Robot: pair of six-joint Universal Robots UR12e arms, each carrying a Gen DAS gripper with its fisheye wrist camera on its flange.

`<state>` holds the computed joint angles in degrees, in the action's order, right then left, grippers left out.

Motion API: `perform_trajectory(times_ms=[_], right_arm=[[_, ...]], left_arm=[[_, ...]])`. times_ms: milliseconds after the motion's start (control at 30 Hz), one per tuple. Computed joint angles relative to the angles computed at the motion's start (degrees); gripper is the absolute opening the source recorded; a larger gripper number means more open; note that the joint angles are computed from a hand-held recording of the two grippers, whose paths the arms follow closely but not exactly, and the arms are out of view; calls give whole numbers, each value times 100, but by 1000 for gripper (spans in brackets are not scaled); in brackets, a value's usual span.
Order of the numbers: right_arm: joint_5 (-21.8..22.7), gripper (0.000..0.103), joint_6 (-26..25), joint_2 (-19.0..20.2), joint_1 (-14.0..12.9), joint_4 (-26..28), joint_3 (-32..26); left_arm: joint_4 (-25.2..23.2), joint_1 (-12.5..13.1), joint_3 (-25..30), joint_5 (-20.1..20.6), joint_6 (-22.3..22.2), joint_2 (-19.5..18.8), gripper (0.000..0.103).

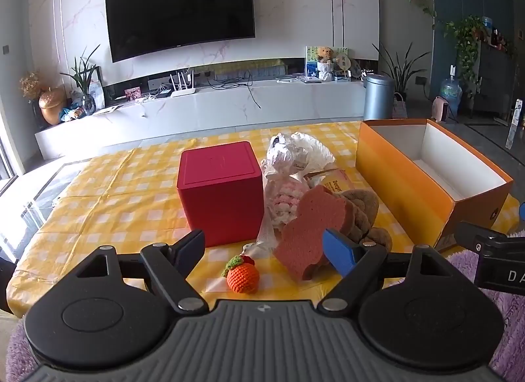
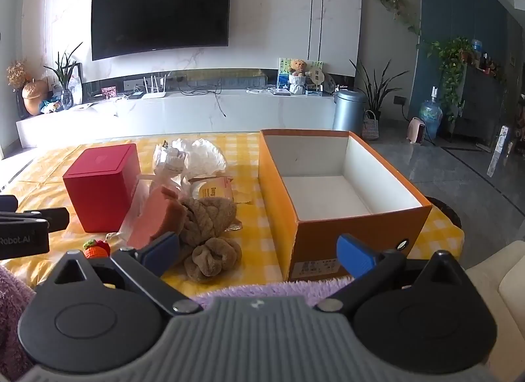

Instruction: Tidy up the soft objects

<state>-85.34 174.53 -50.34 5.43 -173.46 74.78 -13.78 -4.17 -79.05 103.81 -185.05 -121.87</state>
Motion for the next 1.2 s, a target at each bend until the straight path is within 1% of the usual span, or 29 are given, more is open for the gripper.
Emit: perform_trajectory(times_ms=[467, 1200], right_arm=[[-73, 100, -68, -30, 19, 229, -44], [-129, 100, -132, -44, 35, 366, -61]], left_arm=[[-58, -16, 50, 23, -2, -51, 95], [-93, -15, 69, 17, -1, -55, 95]])
